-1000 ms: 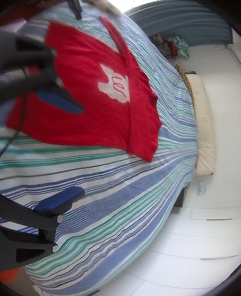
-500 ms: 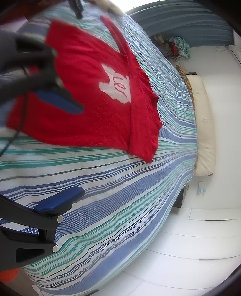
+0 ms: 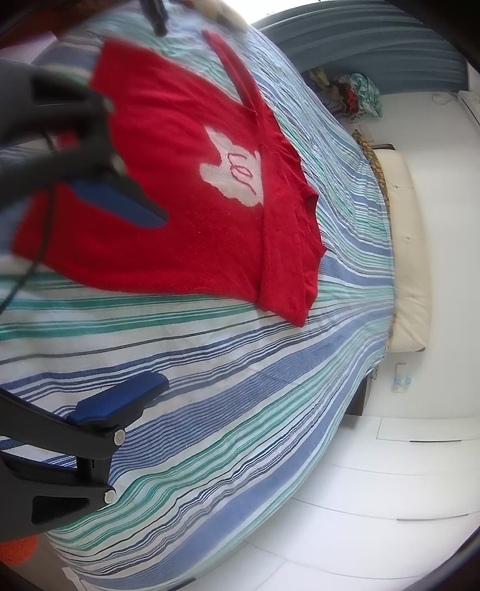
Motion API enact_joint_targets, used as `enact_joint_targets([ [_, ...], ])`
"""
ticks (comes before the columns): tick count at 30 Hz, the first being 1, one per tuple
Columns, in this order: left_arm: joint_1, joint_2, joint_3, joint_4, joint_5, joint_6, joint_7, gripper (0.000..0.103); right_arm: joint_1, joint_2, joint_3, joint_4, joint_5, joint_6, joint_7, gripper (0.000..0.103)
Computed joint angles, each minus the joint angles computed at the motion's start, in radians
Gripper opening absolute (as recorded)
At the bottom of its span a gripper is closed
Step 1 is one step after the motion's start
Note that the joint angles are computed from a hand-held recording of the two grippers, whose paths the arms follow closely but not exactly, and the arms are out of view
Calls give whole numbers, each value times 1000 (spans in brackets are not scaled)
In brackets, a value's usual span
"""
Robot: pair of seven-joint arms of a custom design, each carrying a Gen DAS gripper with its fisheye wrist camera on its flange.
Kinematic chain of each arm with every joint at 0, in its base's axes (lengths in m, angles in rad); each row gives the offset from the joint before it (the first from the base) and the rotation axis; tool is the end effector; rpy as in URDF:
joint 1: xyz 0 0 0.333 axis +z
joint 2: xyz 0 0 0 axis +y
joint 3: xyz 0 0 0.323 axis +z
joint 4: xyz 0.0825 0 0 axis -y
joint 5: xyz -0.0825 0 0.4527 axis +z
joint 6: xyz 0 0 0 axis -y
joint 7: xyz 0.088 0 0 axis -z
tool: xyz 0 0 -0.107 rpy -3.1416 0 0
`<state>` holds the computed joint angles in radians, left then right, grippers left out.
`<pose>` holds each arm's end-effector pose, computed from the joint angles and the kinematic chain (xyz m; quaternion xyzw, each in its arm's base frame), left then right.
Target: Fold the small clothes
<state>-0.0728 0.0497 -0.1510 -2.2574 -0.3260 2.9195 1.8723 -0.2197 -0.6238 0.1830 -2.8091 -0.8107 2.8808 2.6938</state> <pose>0.6096 -0.1179 0.3694 -0.5920 0.7443 -0.2645 0.1602 0.4246 0.0193 0.4012 -0.4942 0.7731 -0.3357 0.2131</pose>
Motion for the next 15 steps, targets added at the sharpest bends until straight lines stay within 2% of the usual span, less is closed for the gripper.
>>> enact_joint_targets([
  [11,0,4,1,9,5,-33,-7,92,-12,6,7,2,-6,10,11,80],
  [13,16,4,-2,37,-88,-108,40,92,-12,7,8,3,-8,8,11,80],
  [15,44,6,3,82,-253,-211,119,92,-10,6,7,3,-8,6,11,80],
])
